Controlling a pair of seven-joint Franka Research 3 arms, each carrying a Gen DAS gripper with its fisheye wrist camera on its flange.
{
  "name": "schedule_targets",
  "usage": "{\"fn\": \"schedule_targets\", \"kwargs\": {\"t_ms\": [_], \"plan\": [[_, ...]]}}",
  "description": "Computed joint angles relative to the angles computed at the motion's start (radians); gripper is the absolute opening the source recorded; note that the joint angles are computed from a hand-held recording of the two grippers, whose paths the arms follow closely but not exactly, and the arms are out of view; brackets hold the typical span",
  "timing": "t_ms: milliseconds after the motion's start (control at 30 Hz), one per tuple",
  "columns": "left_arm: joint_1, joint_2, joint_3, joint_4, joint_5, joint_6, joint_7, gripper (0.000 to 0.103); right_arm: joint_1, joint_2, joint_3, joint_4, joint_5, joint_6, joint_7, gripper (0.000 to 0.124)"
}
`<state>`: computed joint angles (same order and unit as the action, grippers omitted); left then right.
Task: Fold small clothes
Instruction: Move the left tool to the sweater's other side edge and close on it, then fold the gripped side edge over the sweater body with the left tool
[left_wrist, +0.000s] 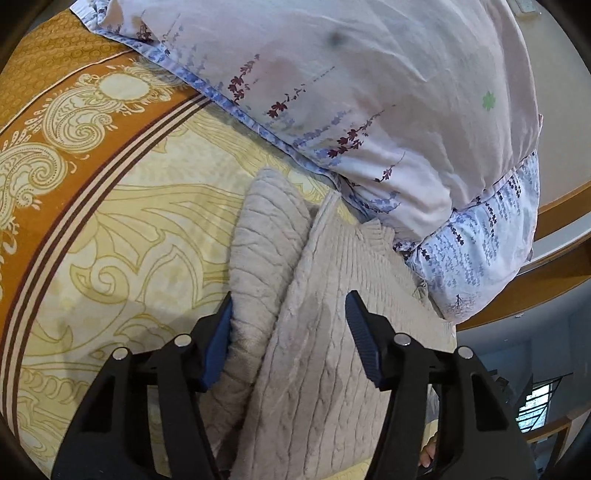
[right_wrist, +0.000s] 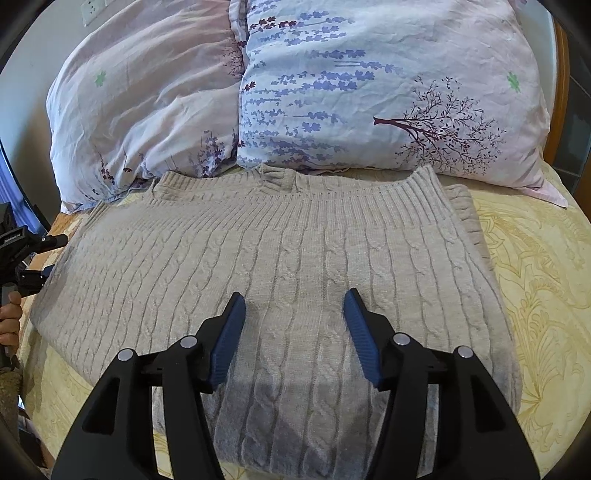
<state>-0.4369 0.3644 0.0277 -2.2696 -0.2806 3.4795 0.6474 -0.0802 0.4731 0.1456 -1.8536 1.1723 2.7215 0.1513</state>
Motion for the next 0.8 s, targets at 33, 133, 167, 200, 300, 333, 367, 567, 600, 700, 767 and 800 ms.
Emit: {"fn": "schedule_targets", "kwargs": {"t_ms": [33,133,167,200,300,333,367,567,600,700,767,800], "plan": [[0.012,0.002,-0.011,0.001,0.008,0.002,-0.007,0.053,-0.001,-0.001,0.001,-0.002,0.002,0.0,0.0,0.058],[-0.005,0.008,0.003,0.014,0.003,-0.019,-0.001,0.045,-0.001,-0.001,0.0,-0.002,0.003,0.001,-0.001,0.058],[-0.047,0.009,0.04,0.023,-0.022,-0.041,0.015,0.043,0.0,-0.001,0.0,-0.001,0.002,-0.001,0.0,0.058],[-0.065,0.011,0.058,0.027,-0.029,-0.05,0.019,0.038,0.0,-0.001,0.0,-0.001,0.001,-0.002,0.001,0.058],[-0.132,0.014,0.122,0.045,-0.039,-0.093,0.025,0.023,-0.003,-0.003,-0.004,0.003,-0.004,-0.02,0.025,0.058],[-0.169,0.013,0.157,0.049,-0.044,-0.103,0.026,0.021,-0.009,-0.003,-0.006,0.008,-0.004,-0.041,0.042,0.058],[-0.193,0.011,0.18,0.052,-0.041,-0.103,0.023,0.02,-0.019,-0.002,-0.009,0.016,-0.003,-0.075,0.064,0.058],[-0.198,0.0,0.17,0.09,-0.04,-0.053,0.054,0.016,-0.042,-0.017,-0.024,0.023,0.032,-0.144,0.101,0.06],[-0.21,0.005,0.177,0.107,-0.052,-0.049,0.065,0.016,-0.044,-0.019,-0.026,0.021,0.04,-0.147,0.094,0.063],[-0.208,0.022,0.161,0.155,-0.069,-0.03,0.083,0.015,-0.055,-0.03,-0.03,0.016,0.08,-0.159,0.064,0.067],[-0.184,0.04,0.127,0.201,-0.063,-0.024,0.086,0.015,-0.061,-0.034,-0.036,0.017,0.102,-0.173,0.05,0.068],[-0.176,0.047,0.115,0.221,-0.06,-0.024,0.087,0.015,-0.064,-0.036,-0.039,0.019,0.113,-0.179,0.046,0.069]]}}
